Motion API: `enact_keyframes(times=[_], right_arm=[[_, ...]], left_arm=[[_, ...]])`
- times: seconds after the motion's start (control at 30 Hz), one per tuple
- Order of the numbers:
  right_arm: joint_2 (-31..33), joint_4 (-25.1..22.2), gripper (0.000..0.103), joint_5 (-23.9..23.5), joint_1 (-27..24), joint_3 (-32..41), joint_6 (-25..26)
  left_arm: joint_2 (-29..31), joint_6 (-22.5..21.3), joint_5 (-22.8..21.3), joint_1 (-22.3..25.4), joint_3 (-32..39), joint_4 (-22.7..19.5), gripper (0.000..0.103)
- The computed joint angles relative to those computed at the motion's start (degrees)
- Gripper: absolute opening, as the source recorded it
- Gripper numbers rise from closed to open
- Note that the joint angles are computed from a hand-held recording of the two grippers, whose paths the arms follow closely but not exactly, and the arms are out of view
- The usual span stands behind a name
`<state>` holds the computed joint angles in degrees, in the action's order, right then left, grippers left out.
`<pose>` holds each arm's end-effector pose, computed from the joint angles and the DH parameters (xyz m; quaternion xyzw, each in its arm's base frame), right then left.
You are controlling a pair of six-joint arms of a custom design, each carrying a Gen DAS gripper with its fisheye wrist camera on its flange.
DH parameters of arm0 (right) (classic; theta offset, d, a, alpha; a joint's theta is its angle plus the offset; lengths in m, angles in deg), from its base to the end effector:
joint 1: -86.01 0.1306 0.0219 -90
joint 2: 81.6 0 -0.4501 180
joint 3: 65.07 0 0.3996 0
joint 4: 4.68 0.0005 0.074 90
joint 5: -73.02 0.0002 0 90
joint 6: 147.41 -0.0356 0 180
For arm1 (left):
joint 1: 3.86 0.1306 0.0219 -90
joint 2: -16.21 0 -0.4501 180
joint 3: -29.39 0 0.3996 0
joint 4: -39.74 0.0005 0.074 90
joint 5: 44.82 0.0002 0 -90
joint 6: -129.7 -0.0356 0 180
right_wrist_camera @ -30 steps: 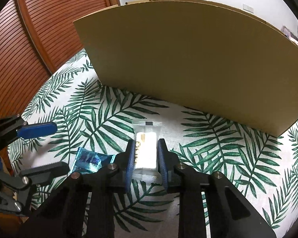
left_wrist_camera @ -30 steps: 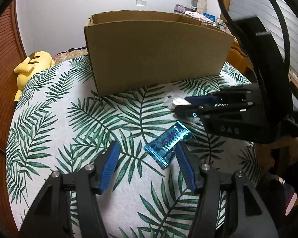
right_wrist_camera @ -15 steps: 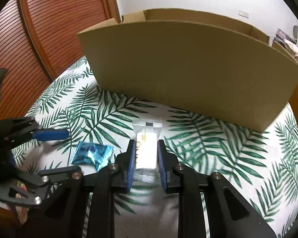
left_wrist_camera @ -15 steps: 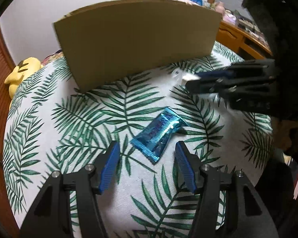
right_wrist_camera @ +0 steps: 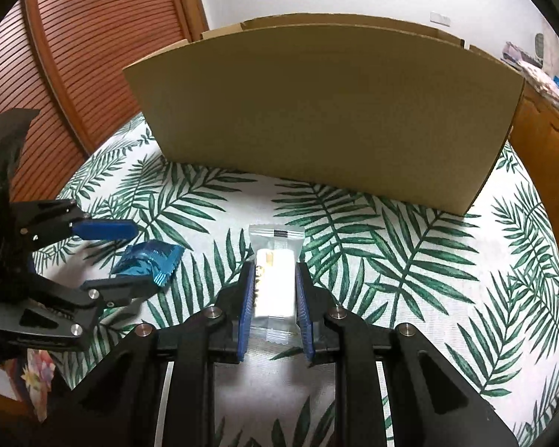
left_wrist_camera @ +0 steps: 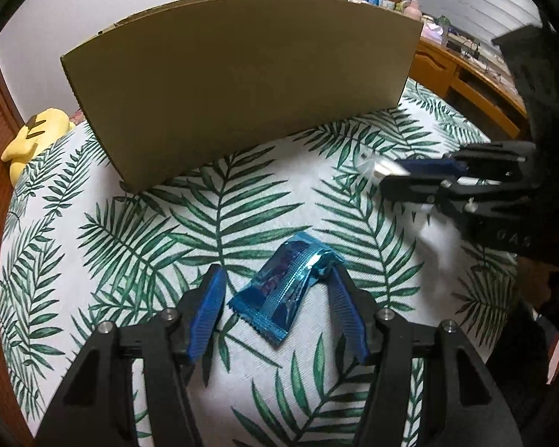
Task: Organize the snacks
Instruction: 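Grasp the blue pack with the left tool while the right tool grasps the clear white stick pack, then carry both packs over the box and open both tools to drop them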
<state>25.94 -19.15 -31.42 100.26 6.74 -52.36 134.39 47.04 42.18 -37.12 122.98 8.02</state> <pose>0.5322 0.1438 0.2430 -0.1985 0.9125 0.1449 0.3271 0.5513 -0.3600 0.2698 0.2072 0.9341 -0.0770 0.2804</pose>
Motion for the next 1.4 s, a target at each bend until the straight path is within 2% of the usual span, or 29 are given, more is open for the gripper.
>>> enact_keyframes(times=[0.13,0.3,0.33,0.57,0.87,1.1,1.4], right_arm=[[0.75,0.31,0.02,-0.7,-0.26,0.17,-0.52],[0.69,1.27,0.02,-2.25,-0.93,-0.21,-0.69],[0.75,1.52,0.02,-2.3,-0.94,-0.26,-0.74],[0.62,3.26,0.02,0.74,0.0,-1.01,0.4],[0.12,5.12,0.019,0.29,-0.19,-1.82,-0.67],[-0.51,6.51,0.019,0.16,-0.78,-2.48,-1.74],[-5.83,10.91,0.019,0.11,-2.1,-5.33,-1.71]], left_arm=[[0.28,-0.14,0.27,0.03,0.22,0.39,0.041],[0.56,-0.13,0.61,-0.09,0.42,1.07,0.032],[0.57,-0.33,0.69,-0.18,0.37,1.38,0.021],[-0.15,0.97,-0.27,-0.83,-1.21,3.53,0.019],[-3.27,3.46,-1.18,-0.39,-3.87,7.43,0.019],[-5.14,3.48,-1.9,-0.26,-3.86,9.4,0.019],[-7.23,3.71,-3.11,-0.2,-3.32,12.37,0.019]])
